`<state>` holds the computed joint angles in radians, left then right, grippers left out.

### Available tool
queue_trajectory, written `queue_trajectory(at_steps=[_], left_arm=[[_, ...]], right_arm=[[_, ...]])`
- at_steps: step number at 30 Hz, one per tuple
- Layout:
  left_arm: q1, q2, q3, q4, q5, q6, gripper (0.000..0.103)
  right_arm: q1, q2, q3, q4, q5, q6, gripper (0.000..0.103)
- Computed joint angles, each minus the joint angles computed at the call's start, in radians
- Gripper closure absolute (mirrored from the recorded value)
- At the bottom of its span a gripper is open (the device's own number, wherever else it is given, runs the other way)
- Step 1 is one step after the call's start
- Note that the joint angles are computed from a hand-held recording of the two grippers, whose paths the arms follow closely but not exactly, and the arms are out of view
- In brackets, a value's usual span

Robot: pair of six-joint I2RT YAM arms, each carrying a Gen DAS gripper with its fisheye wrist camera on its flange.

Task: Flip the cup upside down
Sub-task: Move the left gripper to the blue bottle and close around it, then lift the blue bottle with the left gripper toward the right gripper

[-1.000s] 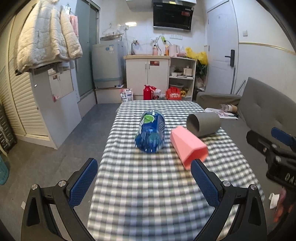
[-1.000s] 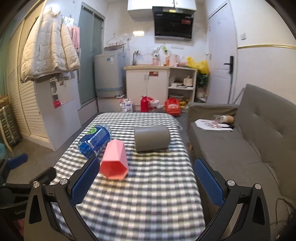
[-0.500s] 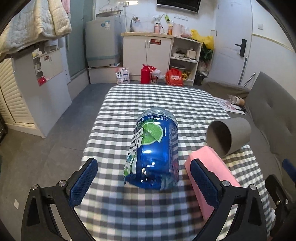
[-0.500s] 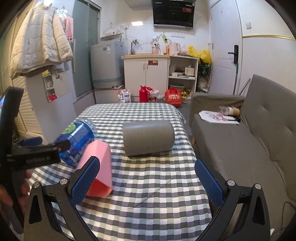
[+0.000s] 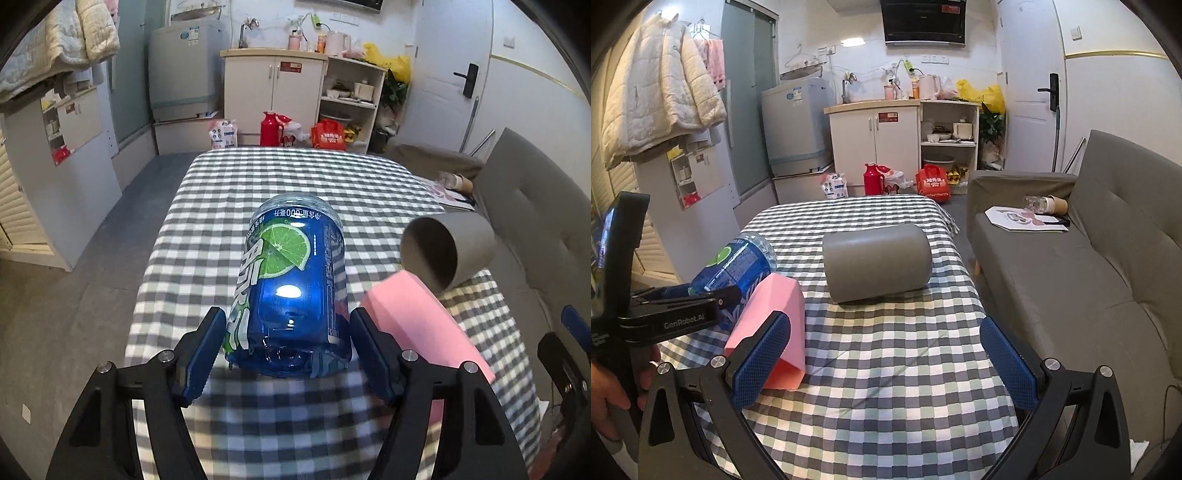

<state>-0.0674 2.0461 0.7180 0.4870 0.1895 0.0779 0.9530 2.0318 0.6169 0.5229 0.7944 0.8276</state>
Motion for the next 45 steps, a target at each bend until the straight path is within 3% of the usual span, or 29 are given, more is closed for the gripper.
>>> queue_trajectory(at_steps=[7,14,18,23,31,35,40,42,45], left_arm=[[0.017,-0.170,-0.206,-0.041,-0.015,0.007,0.032],[0.030,-0.407,-0.423,-0.162,0.023,-0.005,0.032],[-0.023,-0.503,-0.537,-0.145,0.011,-0.035,0.032],[-0.119,-0.561,-0.587,-0.139,-0.032,-0.084,0.030],[-0.131,-0.699,-0.619,-0.248,-0.060,-0.067,0.024],[-0.069,-0.849,-0.643,-0.357,-0.032,-0.022,0.024],[0.153,-1.104,-0.634,-0.552,0.085,0.116,0.024],[0.271,-1.078,-0.597,-0.556,0.156,0.184,0.021],[0.405,-0.934,-0.539,-0.471,0.222,0.245,0.019]], right_arm=[[0.064,-0.085,-0.010,-0.125,0.047,0.068,0.000],[0.217,-0.223,-0.019,-0.326,0.143,0.185,0.000],[0.297,-0.274,-0.002,-0.470,0.163,0.244,0.000],[0.350,-0.322,0.001,-0.594,0.127,0.347,0.000],[0.400,-0.354,0.021,-0.739,0.120,0.446,0.000],[0.418,-0.358,0.049,-0.801,0.106,0.478,0.000],[0.408,-0.324,0.135,-0.897,0.051,0.504,0.000],[0.384,-0.313,0.164,-0.896,-0.002,0.492,0.000],[0.344,-0.277,0.221,-0.885,-0.090,0.460,0.000]])
